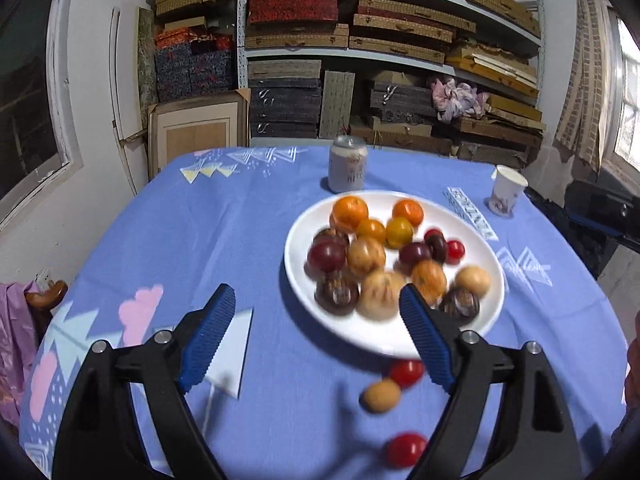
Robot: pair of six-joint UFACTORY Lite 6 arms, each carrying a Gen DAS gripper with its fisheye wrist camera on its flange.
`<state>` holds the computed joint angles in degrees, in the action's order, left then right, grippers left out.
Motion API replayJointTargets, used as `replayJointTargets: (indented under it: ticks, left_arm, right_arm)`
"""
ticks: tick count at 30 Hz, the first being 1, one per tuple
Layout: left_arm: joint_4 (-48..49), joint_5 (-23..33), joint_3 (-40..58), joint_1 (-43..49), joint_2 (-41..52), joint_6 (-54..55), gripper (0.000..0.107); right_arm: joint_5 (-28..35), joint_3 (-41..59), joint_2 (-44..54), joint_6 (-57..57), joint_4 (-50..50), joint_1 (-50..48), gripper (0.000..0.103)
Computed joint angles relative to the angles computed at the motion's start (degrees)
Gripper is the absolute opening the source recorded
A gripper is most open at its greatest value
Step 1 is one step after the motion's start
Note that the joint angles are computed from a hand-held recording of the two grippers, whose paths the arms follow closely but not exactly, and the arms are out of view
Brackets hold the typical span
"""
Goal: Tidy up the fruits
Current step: 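Move both open tools back toward the remaining fruits on the cloth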
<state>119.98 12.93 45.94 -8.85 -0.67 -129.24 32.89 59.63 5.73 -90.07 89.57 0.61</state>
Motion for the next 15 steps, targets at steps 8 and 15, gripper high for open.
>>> replayJointTargets:
  ticks: [8,15]
  left_arm:
    - [-0.7,1.1,-16.1,-5.9,-7.9,-0.8,0.088]
    - [8.8,-3.0,-15.0,-5.3,-4.5,-8.7,0.088]
  right_arm:
    - [2.6,-24.3,-9.4,-15.6,9.9,-4.0,0.048]
    - [7.7,-25.1,-7.8,-12.8,6.5,-8.0,0.064]
